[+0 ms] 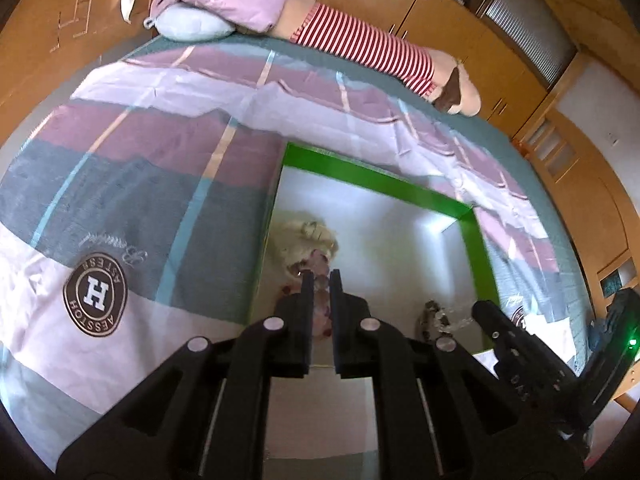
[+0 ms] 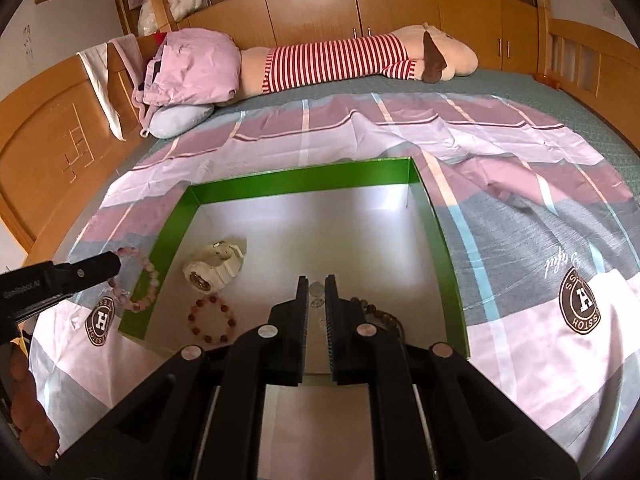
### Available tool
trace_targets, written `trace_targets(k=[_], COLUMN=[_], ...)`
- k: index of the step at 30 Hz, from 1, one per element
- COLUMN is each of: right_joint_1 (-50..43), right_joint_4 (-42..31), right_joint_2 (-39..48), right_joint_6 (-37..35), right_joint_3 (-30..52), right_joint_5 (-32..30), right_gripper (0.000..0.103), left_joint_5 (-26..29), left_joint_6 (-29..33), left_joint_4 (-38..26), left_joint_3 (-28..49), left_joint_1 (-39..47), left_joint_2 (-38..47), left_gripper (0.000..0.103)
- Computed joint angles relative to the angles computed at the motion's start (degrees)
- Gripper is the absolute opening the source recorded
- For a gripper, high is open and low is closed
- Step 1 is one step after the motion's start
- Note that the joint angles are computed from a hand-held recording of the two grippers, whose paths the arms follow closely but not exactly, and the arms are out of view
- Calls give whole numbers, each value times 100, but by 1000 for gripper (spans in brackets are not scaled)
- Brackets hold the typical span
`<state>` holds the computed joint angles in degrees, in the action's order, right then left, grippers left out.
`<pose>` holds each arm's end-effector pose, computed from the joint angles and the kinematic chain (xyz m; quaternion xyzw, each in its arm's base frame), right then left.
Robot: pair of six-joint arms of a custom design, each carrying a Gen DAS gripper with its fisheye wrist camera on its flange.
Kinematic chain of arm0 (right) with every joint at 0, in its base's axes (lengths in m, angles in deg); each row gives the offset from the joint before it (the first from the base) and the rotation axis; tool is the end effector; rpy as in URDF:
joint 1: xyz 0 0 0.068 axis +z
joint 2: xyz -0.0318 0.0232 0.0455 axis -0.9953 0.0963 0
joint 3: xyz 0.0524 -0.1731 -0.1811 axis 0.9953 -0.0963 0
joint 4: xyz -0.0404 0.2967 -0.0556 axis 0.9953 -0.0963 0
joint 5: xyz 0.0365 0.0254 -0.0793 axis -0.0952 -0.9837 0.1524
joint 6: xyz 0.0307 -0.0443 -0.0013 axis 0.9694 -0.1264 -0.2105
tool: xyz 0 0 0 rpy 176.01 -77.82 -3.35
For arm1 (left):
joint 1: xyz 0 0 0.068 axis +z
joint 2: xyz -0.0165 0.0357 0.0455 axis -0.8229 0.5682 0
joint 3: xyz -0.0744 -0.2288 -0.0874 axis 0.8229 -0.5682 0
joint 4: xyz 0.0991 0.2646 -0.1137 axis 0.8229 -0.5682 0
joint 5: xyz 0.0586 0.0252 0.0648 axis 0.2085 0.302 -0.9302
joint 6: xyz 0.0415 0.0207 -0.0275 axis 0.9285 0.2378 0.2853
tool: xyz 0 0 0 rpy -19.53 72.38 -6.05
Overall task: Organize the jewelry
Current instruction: 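Carry the pink and crystal bracelets into the green box and open both grippers, then move the left gripper to the gold stone ring while the right gripper reaches the black watch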
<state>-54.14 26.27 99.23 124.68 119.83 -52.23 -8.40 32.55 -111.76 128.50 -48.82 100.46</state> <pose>0.2029 0.1009 0.2747 0.1715 0.9087 0.0223 0.3799 0.3200 0.0185 0.2919 0.1123 0.9318 -0.2139 0.2711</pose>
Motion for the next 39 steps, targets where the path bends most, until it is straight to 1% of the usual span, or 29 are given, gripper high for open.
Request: trace_targets(k=[5, 6, 7, 9, 11, 14, 16, 18, 20, 21, 22, 23, 24, 26, 28, 30, 34, 39], right_joint_1=[-12, -13, -9, 52, 98, 97, 159, 278, 474, 646, 872, 1045, 1400, 1782, 1870, 1871, 2137, 2560], right_joint_4=[-50, -67, -106, -167, -181, -236, -376, -610, -1039, -1424, -1664, -1804, -2044, -2278, -2309, -2355, -2130, -2176], right_joint_2=[73, 90, 114, 68, 0, -138, -255, -380, -321, -128, -24, 14, 27, -34, -116, 25, 68, 298], right_joint_6=[1, -20, -29, 29, 41, 34, 108, 273, 419, 343, 321, 353, 530, 823, 882, 805, 518, 399], right_joint_3=[10, 24, 46, 55, 64, 106, 141, 186, 327, 489, 567, 588, 556, 390, 120, 5, -29, 9], right_joint_5=[-81, -122, -149, -28, 35, -107, -206, -390, -687, -1047, -1191, -1224, -1215, -1334, -1689, -1884, -2196, -2234], right_gripper=[10, 14, 26, 39, 39, 39, 39, 39, 39, 39, 39, 39, 39, 39, 39, 39, 39, 39], left_joint_5=[-104, -107, -111, -52, 10, -83, -176, -401, -643, -784, -845, -869, -884, -1067, -1434, -1605, -1637, -1737], left_joint_6=[104, 115, 104, 136, 186, 329, 531, 946, 1472, 1843, 2112, 2372, 2601, 2888, 2863, 2743, 2553, 2568], left_joint_4=[-48, -72, -84, -181, -288, -509, -709, -1050, -1326, -1470, -1532, -1571, -1599, -1625, -1498, -1357, -1330, -1241], left_joint_3=[-52, -48, -44, -5, 33, 29, -20, -62, -215, -380, -547, -741, -941, -1307, -1571, -1699, -1679, -1869], left_joint_1=[-50, -47, -38, 3, 20, 21, 54, 99, 216, 333, 455, 613, 794, 1090, 1056, 934, 831, 739], left_joint_2=[137, 158, 155, 163, 148, -39, -230, -462, -762, -976, -1139, -1307, -1446, -1504, -1397, -1372, -1159, -1227], left_gripper=[7, 8, 8, 10, 10, 19, 22, 24, 26, 29, 31, 35, 37, 37, 37, 37, 37, 38])
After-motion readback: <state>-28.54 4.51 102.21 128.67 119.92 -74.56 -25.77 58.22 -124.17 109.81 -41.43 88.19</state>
